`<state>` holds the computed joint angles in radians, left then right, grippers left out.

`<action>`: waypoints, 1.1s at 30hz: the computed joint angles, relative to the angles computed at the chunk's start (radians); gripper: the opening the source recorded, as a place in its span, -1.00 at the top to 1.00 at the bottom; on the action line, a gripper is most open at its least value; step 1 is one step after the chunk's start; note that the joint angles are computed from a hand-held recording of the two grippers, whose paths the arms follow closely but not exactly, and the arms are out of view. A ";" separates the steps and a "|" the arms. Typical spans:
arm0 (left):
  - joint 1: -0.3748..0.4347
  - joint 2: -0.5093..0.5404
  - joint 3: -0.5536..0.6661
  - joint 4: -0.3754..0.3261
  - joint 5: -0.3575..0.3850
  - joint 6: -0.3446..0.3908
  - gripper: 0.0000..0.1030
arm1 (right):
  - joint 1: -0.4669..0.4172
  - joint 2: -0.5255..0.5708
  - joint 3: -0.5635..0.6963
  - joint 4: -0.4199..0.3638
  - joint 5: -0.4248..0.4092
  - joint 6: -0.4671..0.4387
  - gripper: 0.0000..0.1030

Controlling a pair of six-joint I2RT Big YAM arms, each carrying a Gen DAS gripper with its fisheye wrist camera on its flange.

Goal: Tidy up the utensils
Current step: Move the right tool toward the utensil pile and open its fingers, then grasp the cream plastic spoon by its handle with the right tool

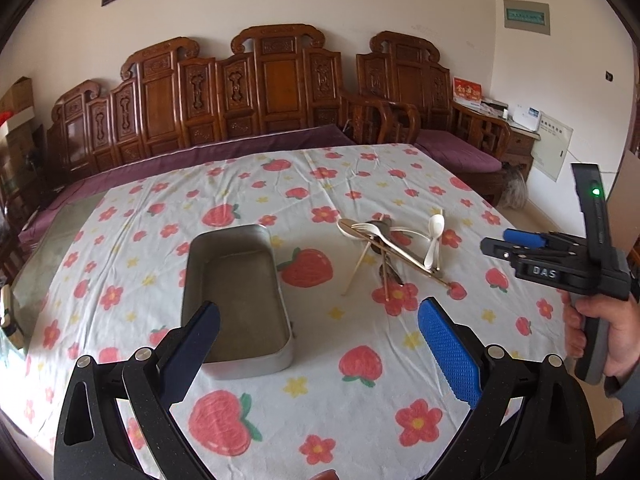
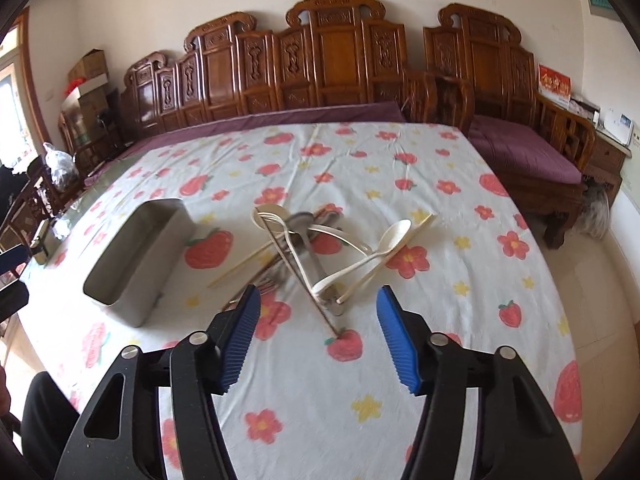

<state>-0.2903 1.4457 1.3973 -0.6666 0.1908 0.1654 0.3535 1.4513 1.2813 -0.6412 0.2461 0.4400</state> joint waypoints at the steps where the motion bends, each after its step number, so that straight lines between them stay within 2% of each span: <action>1: -0.002 0.006 0.005 0.003 0.007 0.001 -0.86 | -0.012 0.016 0.009 0.000 -0.013 -0.008 -0.13; 7: -0.025 0.052 0.037 0.003 0.038 0.010 -0.86 | -0.078 0.119 0.072 -0.005 -0.094 -0.015 0.07; 16: -0.050 0.121 0.083 -0.023 0.016 0.023 -0.86 | -0.123 0.281 0.210 -0.053 -0.140 0.020 0.29; 20: -0.053 0.150 0.112 -0.049 0.016 0.014 -0.86 | -0.137 0.331 0.262 -0.096 -0.154 0.063 0.30; 22: -0.054 0.162 0.124 -0.058 0.016 0.015 -0.86 | -0.146 0.359 0.298 -0.150 -0.154 0.100 0.31; 26: -0.056 0.180 0.143 -0.067 0.018 0.012 -0.86 | -0.158 0.378 0.319 -0.181 -0.168 0.128 0.31; 33: -0.062 0.201 0.164 -0.081 0.019 0.002 -0.86 | -0.158 0.400 0.360 -0.213 -0.157 0.108 0.35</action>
<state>-0.3525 1.6465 1.5610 -0.7474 0.2101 0.1672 0.1956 1.8518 1.6410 -0.8539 0.0894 0.5481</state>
